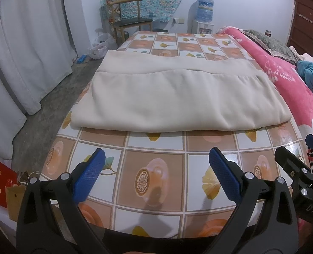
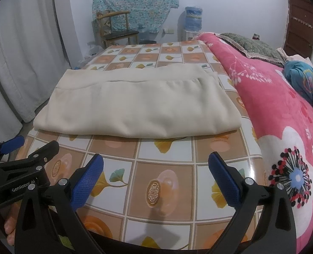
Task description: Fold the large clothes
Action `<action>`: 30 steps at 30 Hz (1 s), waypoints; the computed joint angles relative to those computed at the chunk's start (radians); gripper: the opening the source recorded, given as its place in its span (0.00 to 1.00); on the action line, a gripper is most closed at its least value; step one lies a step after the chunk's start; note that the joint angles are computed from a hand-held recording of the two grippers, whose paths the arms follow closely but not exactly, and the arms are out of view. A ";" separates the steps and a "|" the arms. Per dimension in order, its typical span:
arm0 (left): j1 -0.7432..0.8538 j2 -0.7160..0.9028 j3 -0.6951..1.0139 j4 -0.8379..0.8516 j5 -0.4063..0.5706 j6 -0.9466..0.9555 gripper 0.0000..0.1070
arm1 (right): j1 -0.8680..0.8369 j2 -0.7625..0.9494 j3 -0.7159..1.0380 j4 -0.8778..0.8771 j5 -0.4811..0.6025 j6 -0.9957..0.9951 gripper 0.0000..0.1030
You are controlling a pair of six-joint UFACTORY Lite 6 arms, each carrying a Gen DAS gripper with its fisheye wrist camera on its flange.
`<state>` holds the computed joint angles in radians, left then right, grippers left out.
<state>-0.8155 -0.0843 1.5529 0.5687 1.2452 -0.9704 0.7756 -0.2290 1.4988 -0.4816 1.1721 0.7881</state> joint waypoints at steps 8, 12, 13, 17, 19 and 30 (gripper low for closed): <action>-0.004 0.007 0.006 0.000 0.003 -0.004 0.89 | 0.004 0.003 -0.003 -0.001 0.001 0.009 0.94; -0.004 0.008 0.002 -0.001 -0.001 -0.007 0.89 | 0.002 0.009 -0.008 0.000 -0.007 0.013 0.94; 0.002 -0.001 -0.008 -0.004 -0.005 -0.003 0.89 | -0.002 0.011 -0.007 0.003 -0.008 0.010 0.94; -0.004 0.004 -0.004 -0.005 -0.004 -0.009 0.89 | -0.003 0.010 -0.007 0.003 -0.008 0.008 0.94; 0.001 -0.008 -0.019 -0.005 -0.009 -0.006 0.89 | -0.002 0.011 -0.007 0.003 -0.009 0.009 0.94; -0.002 -0.008 -0.023 -0.006 -0.012 -0.012 0.89 | -0.003 0.012 -0.005 0.004 -0.009 0.009 0.94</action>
